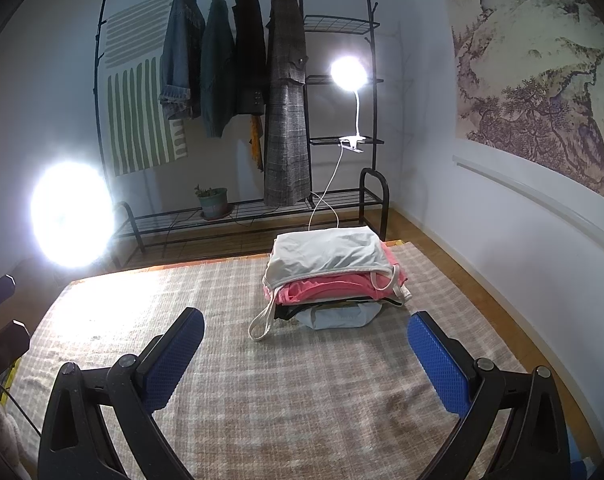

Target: Fold small clothes

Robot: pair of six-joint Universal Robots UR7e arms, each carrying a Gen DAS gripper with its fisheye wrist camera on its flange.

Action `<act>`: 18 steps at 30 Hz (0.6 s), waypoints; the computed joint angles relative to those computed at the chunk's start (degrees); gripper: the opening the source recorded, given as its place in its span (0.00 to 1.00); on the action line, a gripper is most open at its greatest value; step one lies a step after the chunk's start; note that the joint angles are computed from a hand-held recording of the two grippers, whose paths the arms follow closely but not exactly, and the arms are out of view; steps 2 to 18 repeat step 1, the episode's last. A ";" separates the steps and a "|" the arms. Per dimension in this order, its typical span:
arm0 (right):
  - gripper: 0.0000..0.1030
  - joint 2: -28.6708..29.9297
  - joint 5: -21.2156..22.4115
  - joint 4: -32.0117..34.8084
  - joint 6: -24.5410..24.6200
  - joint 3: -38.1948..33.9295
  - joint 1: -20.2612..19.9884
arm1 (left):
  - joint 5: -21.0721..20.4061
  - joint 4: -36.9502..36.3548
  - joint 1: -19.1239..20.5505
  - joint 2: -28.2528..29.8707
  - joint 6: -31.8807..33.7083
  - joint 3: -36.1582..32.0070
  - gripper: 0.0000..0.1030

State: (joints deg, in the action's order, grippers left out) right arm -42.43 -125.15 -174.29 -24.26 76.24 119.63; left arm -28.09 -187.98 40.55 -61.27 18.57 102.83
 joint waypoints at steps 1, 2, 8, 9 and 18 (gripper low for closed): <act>1.00 0.01 -0.01 0.12 0.02 -0.07 -0.01 | -0.07 -0.25 0.05 0.02 0.20 -0.01 1.00; 1.00 0.01 -0.01 0.12 0.02 -0.07 -0.01 | -0.07 -0.25 0.05 0.02 0.20 -0.01 1.00; 1.00 0.01 -0.01 0.12 0.02 -0.07 -0.01 | -0.07 -0.25 0.05 0.02 0.20 -0.01 1.00; 1.00 0.01 -0.01 0.12 0.02 -0.07 -0.01 | -0.07 -0.25 0.05 0.02 0.20 -0.01 1.00; 1.00 0.01 -0.01 0.12 0.02 -0.07 -0.01 | -0.07 -0.25 0.05 0.02 0.20 -0.01 1.00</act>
